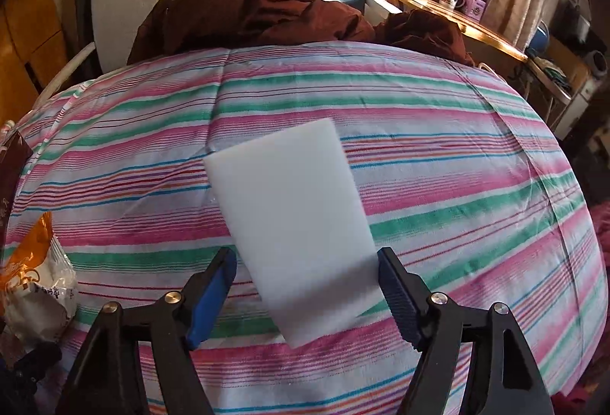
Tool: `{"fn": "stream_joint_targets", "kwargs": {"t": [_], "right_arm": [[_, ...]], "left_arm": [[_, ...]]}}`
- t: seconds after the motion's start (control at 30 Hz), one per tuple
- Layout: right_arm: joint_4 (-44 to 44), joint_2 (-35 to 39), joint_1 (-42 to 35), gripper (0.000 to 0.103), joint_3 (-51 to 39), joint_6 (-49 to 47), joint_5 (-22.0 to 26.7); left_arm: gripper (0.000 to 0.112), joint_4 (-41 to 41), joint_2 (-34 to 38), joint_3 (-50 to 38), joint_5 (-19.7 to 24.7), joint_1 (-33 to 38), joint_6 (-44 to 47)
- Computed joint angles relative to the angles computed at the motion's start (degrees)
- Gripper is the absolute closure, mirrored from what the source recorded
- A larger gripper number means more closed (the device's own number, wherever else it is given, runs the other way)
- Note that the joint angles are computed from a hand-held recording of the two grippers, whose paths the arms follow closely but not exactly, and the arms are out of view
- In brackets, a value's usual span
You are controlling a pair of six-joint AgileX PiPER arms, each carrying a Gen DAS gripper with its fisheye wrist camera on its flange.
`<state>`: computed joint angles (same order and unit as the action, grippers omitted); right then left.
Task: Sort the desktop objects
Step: 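Lift the snack bag and white eraser and carry both toward the gold tray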
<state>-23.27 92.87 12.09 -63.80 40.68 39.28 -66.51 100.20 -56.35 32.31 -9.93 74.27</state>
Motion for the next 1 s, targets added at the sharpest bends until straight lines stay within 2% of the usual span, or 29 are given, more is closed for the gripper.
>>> {"fn": "stream_joint_targets", "kwargs": {"t": [0.13,0.2,0.37,0.43,0.53,0.77,0.9,1.0], "right_arm": [[4.8,-3.3,1.6,0.027,3.0,1.7,-0.5],[3.6,-4.2,3.6,0.035,4.0,4.3,-0.6],[8.9,-6.6,6.9,0.036,3.8,1.3,1.6],[10.9,-7.2,8.4,0.035,2.6,-1.6,4.8],[10.2,-8.4,11.7,0.035,1.9,-3.0,9.1],[6.2,-13.4,18.4,0.035,5.2,1.3,11.9],[4.3,-15.8,18.7,0.029,8.6,4.5,10.7],[2.8,-16.8,18.7,0.028,11.6,7.9,7.1]], "left_arm": [[0.040,1.0,0.1,-0.5,0.7,0.2,-1.1],[0.040,2.8,-0.4,-0.7,1.0,0.4,-2.7],[0.040,5.1,-2.9,0.4,2.9,2.1,-5.1],[0.040,4.2,-4.0,1.1,3.7,3.1,-3.9],[0.040,2.8,-5.2,1.9,4.8,4.4,-2.5],[0.040,1.4,-6.0,3.5,6.0,6.3,-0.4],[0.039,1.0,-6.5,4.0,7.7,6.9,0.8],[0.038,1.7,-6.8,3.8,7.5,6.5,0.6]]}}
